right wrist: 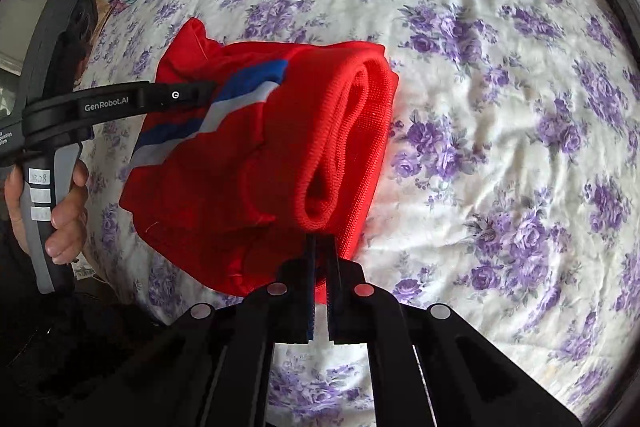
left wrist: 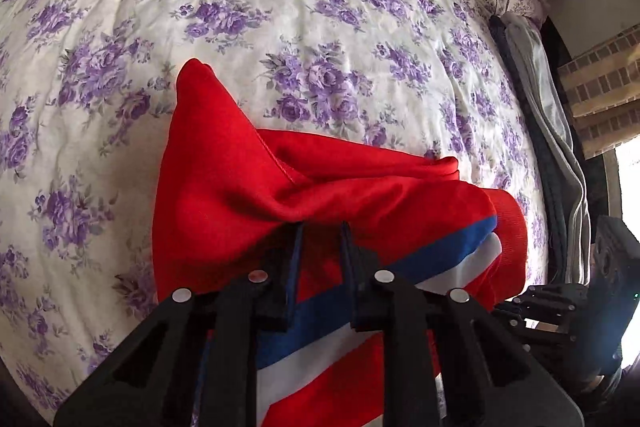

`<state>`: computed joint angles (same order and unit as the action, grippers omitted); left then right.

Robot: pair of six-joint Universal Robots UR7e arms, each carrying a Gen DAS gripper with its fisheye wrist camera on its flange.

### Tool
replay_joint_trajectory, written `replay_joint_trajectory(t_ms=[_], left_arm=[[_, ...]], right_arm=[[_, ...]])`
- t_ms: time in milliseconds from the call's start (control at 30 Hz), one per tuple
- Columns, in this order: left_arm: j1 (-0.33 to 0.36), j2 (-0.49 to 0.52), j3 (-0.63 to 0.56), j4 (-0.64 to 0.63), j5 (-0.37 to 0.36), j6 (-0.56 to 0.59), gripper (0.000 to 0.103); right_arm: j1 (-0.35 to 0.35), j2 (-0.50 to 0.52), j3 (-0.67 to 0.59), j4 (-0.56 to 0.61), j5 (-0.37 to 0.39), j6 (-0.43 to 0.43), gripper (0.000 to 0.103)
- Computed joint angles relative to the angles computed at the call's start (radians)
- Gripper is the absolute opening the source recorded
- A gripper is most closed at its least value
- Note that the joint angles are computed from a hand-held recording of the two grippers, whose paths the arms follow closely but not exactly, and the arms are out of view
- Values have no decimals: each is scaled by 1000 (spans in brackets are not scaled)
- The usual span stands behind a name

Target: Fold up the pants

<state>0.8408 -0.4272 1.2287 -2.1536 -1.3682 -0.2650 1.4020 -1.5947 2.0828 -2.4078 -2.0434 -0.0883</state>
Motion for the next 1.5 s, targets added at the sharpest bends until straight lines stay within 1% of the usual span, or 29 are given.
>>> replay_joint_trajectory(t_ms=[33,100,200,267,300,333,367,467,533,633,700,733,767,800,867,967,1000,1033,1100,1133,1167,1200,1267,1300,1333,1367,1400,1467,1500], left_arm=[[1,-4,2,4,-4,-4,17],[-6,-19,6,23,6,-19,16],[-28,-79,67,5,35,-22,16],[-40,-139,136,-40,43,-26,16],[-43,-169,170,-58,48,-38,16],[-44,-194,198,-74,50,-53,16],[-43,-219,228,-88,48,-70,16],[-36,-261,289,-120,27,-114,16],[-35,-267,313,-135,4,-128,15],[-38,-251,322,-153,-21,-137,16],[-38,-235,321,-154,-34,-139,15],[-36,-229,322,-143,-42,-139,16],[-35,-216,315,-120,-48,-144,15],[-34,-202,309,-97,-52,-147,15],[-40,-186,312,-82,-46,-151,15],[-45,-168,305,-74,-29,-152,15],[-41,-163,298,-70,-35,-155,15],[-36,-162,294,-68,-44,-158,15],[-28,-164,292,-64,-58,-160,15],[-28,-166,292,-62,-61,-161,15],[-30,-171,291,-57,-59,-159,15],[-36,-177,290,-52,-46,-154,15],[-51,-201,293,-58,0,-143,16],[-55,-215,294,-67,16,-138,20],[-56,-229,296,-76,29,-138,27],[-58,-241,296,-86,55,-145,47],[-59,-249,297,-93,90,-154,61],[-56,-249,281,-76,152,-174,64],[-45,-244,267,-58,159,-192,64]], right_arm=[[10,-4,-2,7,-11,-3,3],[45,-12,-20,47,-44,-9,9],[90,-25,-77,132,-14,-4,9],[130,-8,-128,140,6,-39,11],[152,12,-153,127,8,-69,17],[167,36,-178,109,14,-102,41],[182,68,-202,84,19,-137,54],[198,210,-304,55,44,-248,54],[195,314,-382,69,38,-293,52],[193,443,-491,138,-27,-296,41],[180,491,-545,225,-28,-269,34],[178,512,-556,252,-58,-264,10],[184,530,-556,247,-116,-263,4],[188,535,-546,221,-148,-257,4],[186,542,-552,217,-155,-220,4],[179,567,-528,160,-189,-264,6],[176,566,-508,109,-185,-298,5],[174,558,-495,84,-167,-326,7],[170,538,-499,116,-139,-325,9],[170,522,-507,149,-123,-295,14],[174,500,-508,164,-114,-266,24],[180,471,-501,157,-103,-255,31],[196,399,-462,105,-85,-278,51],[204,361,-435,73,-92,-284,59],[207,325,-407,39,-108,-284,78],[208,288,-371,8,-130,-271,88],[201,255,-340,-4,-150,-244,89],[166,193,-286,19,-175,-139,89],[141,164,-250,8,-163,-87,89]])
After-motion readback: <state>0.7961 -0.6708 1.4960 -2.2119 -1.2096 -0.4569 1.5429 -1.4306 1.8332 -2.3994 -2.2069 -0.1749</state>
